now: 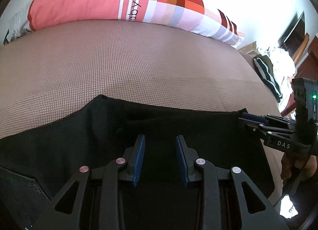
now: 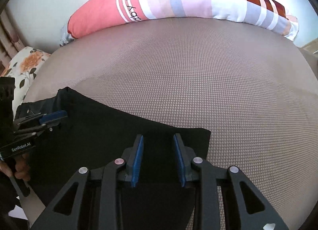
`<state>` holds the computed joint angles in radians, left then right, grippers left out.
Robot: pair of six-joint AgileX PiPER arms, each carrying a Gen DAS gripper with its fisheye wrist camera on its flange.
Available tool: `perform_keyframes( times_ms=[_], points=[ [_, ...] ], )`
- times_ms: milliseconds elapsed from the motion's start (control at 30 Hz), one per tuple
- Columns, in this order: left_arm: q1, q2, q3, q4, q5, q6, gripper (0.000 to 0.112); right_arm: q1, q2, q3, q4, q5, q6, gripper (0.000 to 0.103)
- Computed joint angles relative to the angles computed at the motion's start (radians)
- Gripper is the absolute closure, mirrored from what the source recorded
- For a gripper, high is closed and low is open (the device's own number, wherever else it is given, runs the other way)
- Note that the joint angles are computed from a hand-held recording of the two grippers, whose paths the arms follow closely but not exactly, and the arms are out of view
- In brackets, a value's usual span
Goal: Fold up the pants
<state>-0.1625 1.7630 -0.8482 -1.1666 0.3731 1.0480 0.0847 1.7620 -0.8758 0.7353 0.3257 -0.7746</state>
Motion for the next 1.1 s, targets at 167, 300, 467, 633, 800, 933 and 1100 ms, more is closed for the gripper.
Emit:
perform_keyframes(
  times_ms=[167, 300, 467, 633, 800, 933, 1100],
  points=[
    [0.006, -0.074, 0.026, 0.241, 0.007, -0.232, 0.079, 0.013, -0.009, 0.014, -0.051, -0.026, 0.051, 0.075],
    [0.091, -0.182, 0.08, 0.303, 0.09, -0.285, 0.078, 0.012, -0.009, 0.007, -0.061, -0.014, 0.09, 0.073],
    [0.298, -0.363, 0.143, 0.384, 0.213, -0.287, 0.068, 0.036, -0.016, 0.005, -0.171, -0.026, 0.207, 0.073],
    [0.576, -0.49, 0.175, 0.415, 0.34, -0.181, 0.063, 0.065, -0.035, 0.01, -0.258, -0.025, 0.295, 0.071],
    [0.808, -0.517, 0.182, 0.396, 0.447, -0.08, 0.056, 0.093, -0.079, 0.038, -0.261, 0.007, 0.32, 0.071],
    [0.99, -0.5, 0.167, 0.394, 0.513, 0.012, 0.053, 0.126, -0.113, 0.087, -0.23, 0.035, 0.299, 0.071],
    [1.151, -0.437, 0.129, 0.395, 0.53, 0.105, 0.052, 0.196, -0.17, 0.151, -0.209, 0.058, 0.306, 0.069]
  ],
)
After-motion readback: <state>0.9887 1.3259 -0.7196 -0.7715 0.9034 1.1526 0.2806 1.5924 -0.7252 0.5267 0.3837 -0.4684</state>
